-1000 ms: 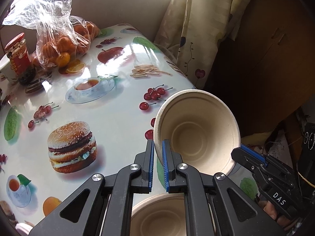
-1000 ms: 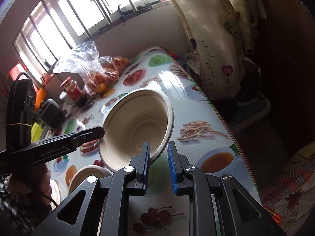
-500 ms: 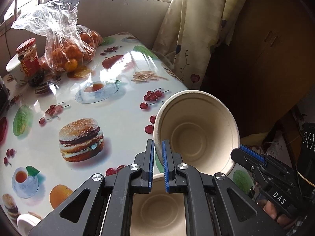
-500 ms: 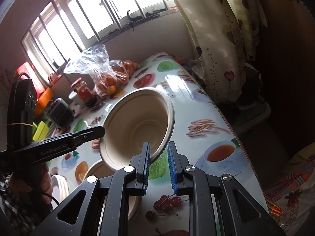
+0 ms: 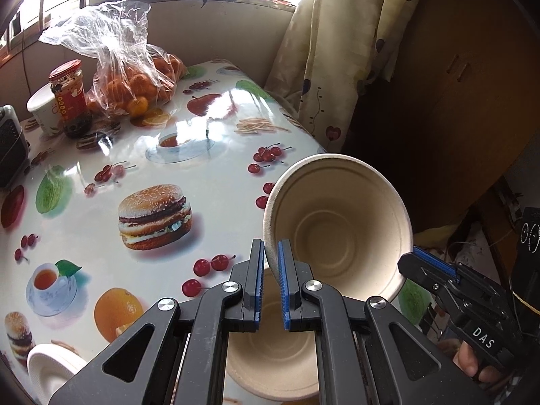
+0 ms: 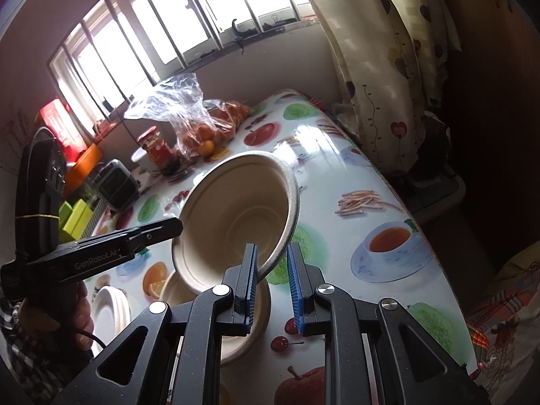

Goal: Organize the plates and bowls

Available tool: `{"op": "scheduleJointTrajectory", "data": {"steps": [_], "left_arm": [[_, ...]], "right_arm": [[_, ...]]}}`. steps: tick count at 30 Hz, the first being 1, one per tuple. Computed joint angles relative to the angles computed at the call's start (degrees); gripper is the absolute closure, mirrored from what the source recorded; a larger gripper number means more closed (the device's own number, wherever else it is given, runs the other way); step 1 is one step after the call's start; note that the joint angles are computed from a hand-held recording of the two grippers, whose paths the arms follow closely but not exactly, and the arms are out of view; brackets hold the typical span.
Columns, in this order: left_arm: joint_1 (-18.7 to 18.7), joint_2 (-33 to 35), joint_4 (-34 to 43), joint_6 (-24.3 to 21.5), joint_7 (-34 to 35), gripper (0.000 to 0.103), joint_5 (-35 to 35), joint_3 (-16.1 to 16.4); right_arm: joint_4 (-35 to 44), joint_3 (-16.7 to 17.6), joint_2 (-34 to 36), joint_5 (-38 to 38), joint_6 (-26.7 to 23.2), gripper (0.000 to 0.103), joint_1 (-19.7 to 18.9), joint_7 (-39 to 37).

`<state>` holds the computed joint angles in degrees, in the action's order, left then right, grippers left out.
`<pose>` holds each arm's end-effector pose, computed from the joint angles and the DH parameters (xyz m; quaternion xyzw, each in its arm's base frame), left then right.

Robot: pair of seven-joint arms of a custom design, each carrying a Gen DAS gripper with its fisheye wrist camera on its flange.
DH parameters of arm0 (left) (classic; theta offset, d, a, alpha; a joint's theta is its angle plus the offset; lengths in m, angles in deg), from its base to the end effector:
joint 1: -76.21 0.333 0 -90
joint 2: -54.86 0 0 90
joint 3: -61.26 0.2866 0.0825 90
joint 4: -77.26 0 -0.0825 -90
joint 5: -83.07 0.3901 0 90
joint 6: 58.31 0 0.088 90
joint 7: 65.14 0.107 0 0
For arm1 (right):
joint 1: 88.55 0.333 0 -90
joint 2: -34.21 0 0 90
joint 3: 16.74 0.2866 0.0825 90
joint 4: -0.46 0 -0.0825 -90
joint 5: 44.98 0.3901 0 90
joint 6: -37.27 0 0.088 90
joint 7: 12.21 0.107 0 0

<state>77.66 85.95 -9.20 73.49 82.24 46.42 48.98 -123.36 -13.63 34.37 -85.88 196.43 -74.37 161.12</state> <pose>0.7054 -0.1231 0.3587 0.3688 -0.8687 0.3306 0.0055 0.5456 0.2001 0.4241 -0.4531 0.8169 -0.1900 0.3021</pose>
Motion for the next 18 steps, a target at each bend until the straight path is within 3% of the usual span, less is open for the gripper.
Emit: {"op": "scheduleJointTrajectory", "data": {"steps": [18], "left_arm": [[2.3, -4.4, -5.9, -0.9, 3.4, 0.094, -3.4, 0.8]], "right_arm": [[-1.3, 1.4, -1.5, -2.9, -0.9, 0.085, 1.7, 5.3]]}}
